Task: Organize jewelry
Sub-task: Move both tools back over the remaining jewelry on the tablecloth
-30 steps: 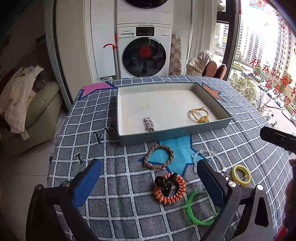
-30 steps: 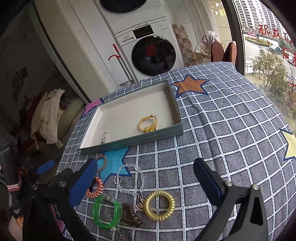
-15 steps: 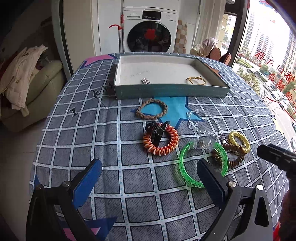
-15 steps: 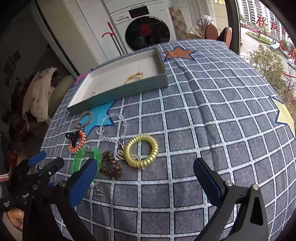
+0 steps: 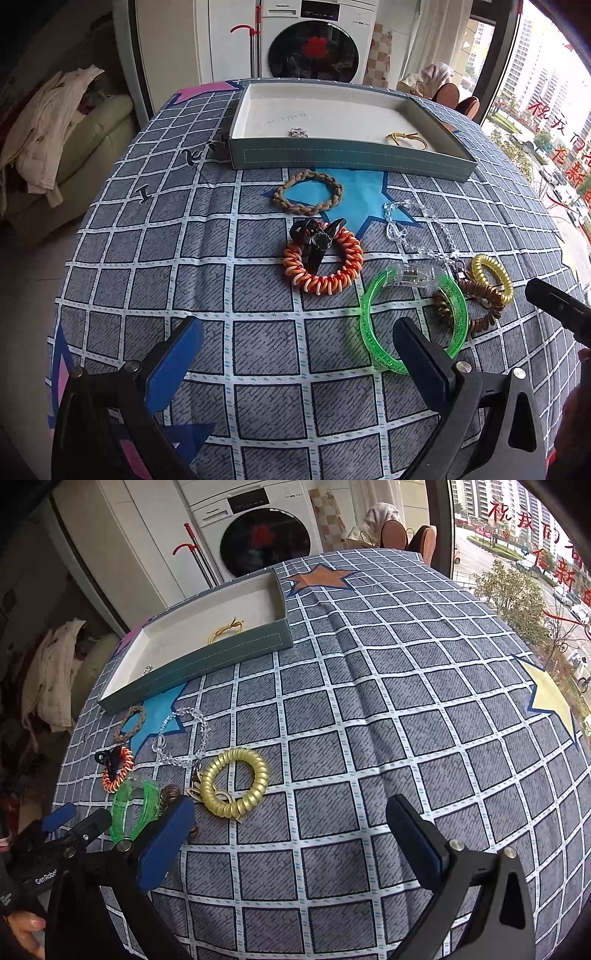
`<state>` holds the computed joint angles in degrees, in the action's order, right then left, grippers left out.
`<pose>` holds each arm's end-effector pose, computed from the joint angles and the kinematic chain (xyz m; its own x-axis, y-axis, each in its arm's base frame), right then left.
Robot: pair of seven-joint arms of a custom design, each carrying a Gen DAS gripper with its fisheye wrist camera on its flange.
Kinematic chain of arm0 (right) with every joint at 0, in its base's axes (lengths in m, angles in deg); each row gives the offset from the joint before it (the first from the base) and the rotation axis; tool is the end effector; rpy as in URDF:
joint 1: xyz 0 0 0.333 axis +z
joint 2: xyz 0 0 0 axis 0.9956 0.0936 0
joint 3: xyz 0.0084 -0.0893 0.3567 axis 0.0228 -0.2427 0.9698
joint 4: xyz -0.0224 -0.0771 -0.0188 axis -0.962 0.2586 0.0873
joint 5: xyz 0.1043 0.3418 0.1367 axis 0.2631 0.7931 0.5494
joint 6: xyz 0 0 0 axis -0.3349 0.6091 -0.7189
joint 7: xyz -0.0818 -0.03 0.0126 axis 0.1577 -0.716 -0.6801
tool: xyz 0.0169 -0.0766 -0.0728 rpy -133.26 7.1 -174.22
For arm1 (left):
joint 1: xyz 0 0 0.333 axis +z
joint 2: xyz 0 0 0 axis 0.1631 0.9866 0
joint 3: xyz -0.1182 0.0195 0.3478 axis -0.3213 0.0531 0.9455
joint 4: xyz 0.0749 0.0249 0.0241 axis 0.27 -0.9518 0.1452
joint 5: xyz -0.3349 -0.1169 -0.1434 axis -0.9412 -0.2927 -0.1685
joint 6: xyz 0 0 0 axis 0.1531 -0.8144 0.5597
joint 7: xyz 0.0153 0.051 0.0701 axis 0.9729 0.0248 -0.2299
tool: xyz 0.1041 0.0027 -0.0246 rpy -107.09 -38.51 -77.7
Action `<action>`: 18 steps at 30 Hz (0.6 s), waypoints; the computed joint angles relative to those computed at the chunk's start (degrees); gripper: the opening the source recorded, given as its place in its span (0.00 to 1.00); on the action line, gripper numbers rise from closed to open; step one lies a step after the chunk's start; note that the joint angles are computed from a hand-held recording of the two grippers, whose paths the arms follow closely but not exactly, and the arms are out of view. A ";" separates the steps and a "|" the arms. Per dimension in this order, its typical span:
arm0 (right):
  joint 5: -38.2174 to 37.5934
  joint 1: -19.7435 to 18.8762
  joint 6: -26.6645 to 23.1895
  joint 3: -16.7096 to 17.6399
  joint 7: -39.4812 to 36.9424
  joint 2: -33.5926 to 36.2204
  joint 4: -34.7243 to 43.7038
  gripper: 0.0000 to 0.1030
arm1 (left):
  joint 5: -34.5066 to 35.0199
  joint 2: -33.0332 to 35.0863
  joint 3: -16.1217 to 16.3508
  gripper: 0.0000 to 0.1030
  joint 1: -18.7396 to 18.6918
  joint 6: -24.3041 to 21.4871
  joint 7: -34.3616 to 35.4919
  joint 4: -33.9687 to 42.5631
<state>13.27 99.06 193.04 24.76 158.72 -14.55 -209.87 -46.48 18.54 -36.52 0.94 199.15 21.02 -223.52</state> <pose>0.4535 0.2008 0.4001 -0.3266 -0.9202 -0.2158 -0.7649 0.3914 -0.5117 0.4900 -0.1380 0.4170 -0.2885 -0.9543 0.0778 -0.8297 0.2086 -0.5178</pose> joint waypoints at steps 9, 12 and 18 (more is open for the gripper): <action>1.08 0.89 -0.94 -0.95 -3.67 2.26 2.10 0.96 | 4.48 0.59 -0.20 1.00 0.12 -0.27 -4.36 0.24; 1.74 1.48 -2.30 -1.14 -5.13 2.85 2.76 0.89 | 6.92 0.86 -0.21 1.00 0.20 -0.05 -6.63 0.16; 3.17 3.27 -5.31 -1.35 -9.04 4.49 4.51 0.72 | 14.82 1.53 0.05 1.00 0.41 0.23 -12.75 0.05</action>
<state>16.44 102.32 187.73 23.40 149.68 -10.05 -205.36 -31.66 20.07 -36.46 1.35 199.39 8.27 -223.47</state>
